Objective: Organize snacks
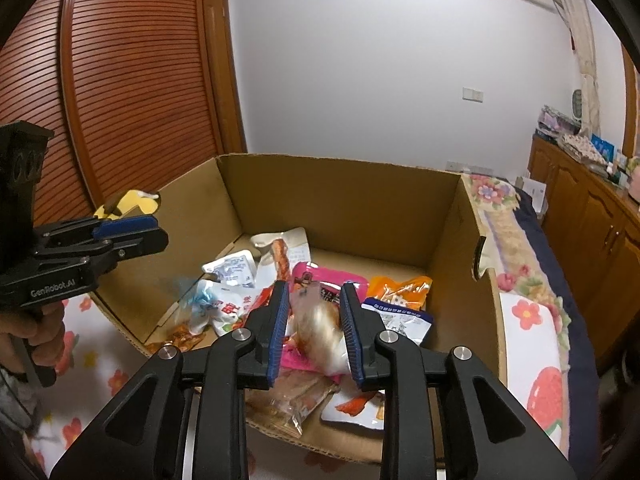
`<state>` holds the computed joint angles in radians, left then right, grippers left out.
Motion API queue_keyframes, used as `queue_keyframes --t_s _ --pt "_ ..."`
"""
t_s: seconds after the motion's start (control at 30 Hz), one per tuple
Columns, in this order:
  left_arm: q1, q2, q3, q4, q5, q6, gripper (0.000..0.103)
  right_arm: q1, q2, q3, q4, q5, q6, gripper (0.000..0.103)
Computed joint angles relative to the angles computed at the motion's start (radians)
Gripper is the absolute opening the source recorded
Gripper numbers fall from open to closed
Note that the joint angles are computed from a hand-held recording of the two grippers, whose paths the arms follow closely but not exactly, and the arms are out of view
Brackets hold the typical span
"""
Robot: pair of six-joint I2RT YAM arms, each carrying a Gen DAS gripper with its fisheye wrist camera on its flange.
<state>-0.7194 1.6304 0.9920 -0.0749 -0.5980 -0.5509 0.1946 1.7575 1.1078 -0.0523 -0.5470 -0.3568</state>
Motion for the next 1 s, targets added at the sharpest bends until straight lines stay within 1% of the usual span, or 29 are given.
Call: queue_keyframes --t_s 0.17,0.27,0.43,0.5,0.7,0.77,0.87,0.93,1.0 --pt "-0.049 -0.034 0.024 -0.082 -0.062 -0.035 0.045 -0.024 -0.081 -0.05 -0.018 -0.025 0.0 0.025" --pt "-0.103 -0.061 0.05 -0.159 -0.124 -0.063 0.045 -0.04 -0.159 -0.099 -0.033 -0.034 -0.002 0.025" --pt "-0.206 -0.094 0.098 -0.299 -0.214 -0.144 0.047 -0.072 -0.295 -0.181 -0.067 -0.061 -0.002 0.025" --pt "-0.253 -0.108 0.101 -0.344 -0.256 -0.193 0.047 -0.085 -0.35 -0.207 -0.09 -0.072 -0.004 0.025" --pt "-0.373 -0.112 0.119 -0.532 -0.335 -0.411 0.047 -0.119 -0.502 -0.274 -0.153 -0.1 -0.014 0.029" --pt "-0.418 -0.104 0.142 -0.628 -0.369 -0.5 0.047 -0.129 -0.546 -0.295 -0.174 -0.108 -0.024 0.031" --pt "-0.474 -0.089 0.184 -0.754 -0.396 -0.614 0.048 -0.161 -0.623 -0.331 -0.217 -0.132 -0.036 0.037" --pt "-0.51 -0.059 0.234 -0.849 -0.411 -0.687 0.048 -0.187 -0.668 -0.349 -0.248 -0.152 -0.044 0.041" --pt "-0.549 -0.028 0.284 -0.945 -0.428 -0.767 0.049 -0.214 -0.712 -0.365 -0.281 -0.17 -0.058 0.043"
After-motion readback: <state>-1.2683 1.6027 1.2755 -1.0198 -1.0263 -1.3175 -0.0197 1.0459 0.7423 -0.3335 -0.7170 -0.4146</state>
